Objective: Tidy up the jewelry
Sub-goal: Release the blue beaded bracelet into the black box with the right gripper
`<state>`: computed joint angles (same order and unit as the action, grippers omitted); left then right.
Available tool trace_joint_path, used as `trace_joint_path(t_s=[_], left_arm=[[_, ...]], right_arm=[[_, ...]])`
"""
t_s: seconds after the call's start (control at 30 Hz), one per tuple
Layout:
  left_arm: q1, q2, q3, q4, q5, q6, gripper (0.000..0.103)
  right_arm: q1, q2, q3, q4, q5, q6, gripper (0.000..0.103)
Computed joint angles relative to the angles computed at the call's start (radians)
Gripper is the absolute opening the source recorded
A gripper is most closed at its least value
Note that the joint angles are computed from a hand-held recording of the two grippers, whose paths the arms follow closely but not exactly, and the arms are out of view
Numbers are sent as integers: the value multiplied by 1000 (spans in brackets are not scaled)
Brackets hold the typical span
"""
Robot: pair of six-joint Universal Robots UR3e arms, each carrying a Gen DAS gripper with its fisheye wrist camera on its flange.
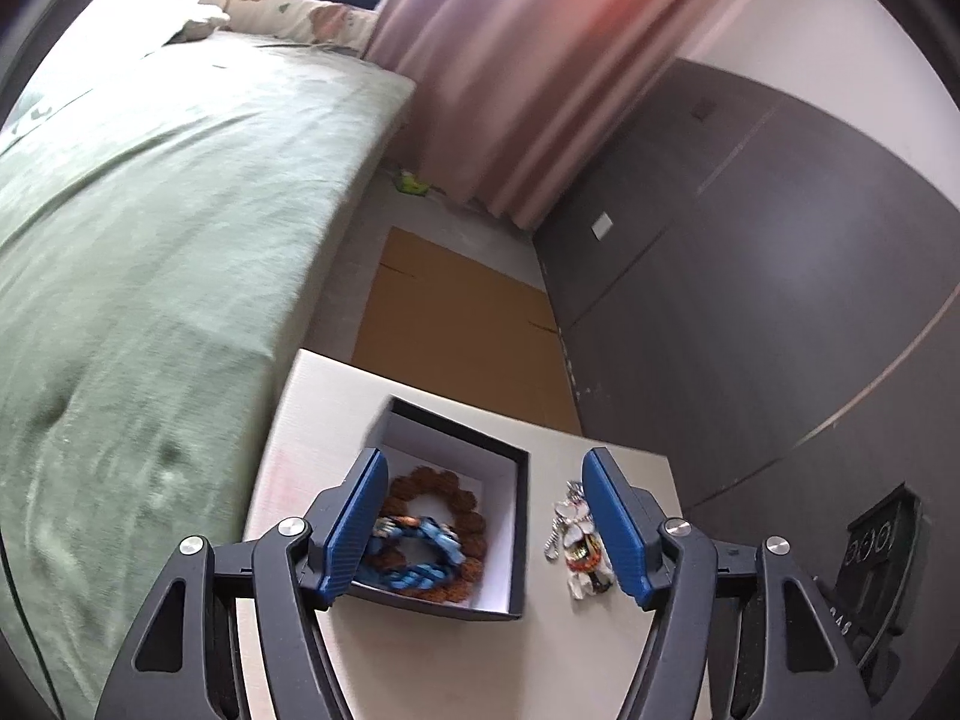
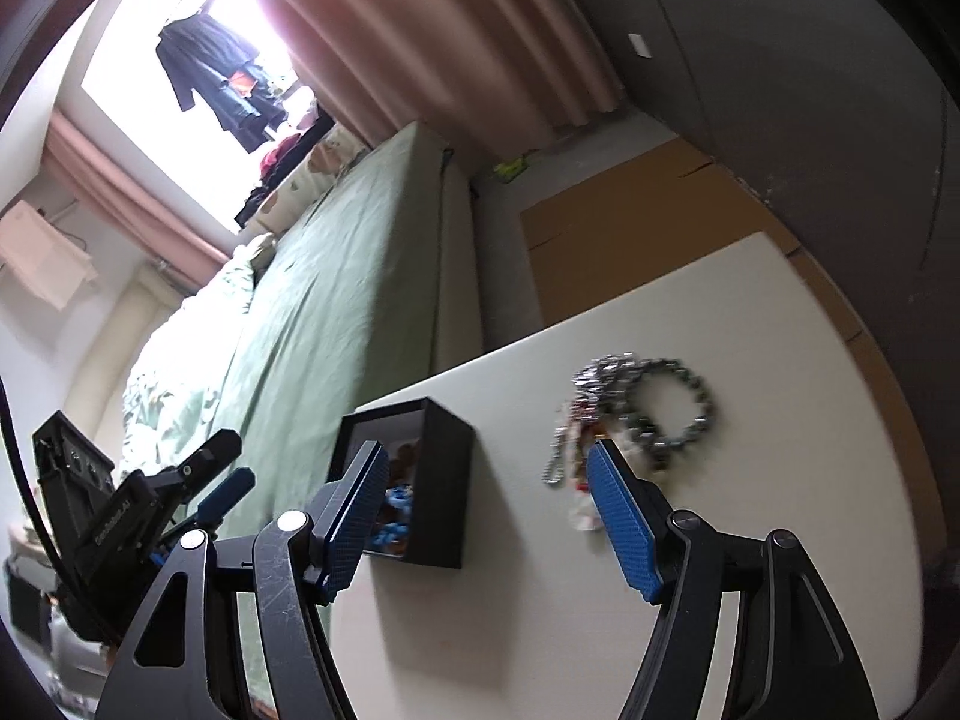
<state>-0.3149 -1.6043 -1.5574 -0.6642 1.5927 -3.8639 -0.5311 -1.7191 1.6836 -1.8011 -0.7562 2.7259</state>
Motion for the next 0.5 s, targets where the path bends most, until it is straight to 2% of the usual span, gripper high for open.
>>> trace_joint_path(t_s=[0.3, 0.5], left_arm=[[-112, -191, 226, -82, 41, 14, 68], [-154, -368, 508, -263, 30, 35, 68]], right_arm=[[-86, 35, -52, 67, -50, -36, 69], [-122, 97, -115, 132, -119, -35, 69]])
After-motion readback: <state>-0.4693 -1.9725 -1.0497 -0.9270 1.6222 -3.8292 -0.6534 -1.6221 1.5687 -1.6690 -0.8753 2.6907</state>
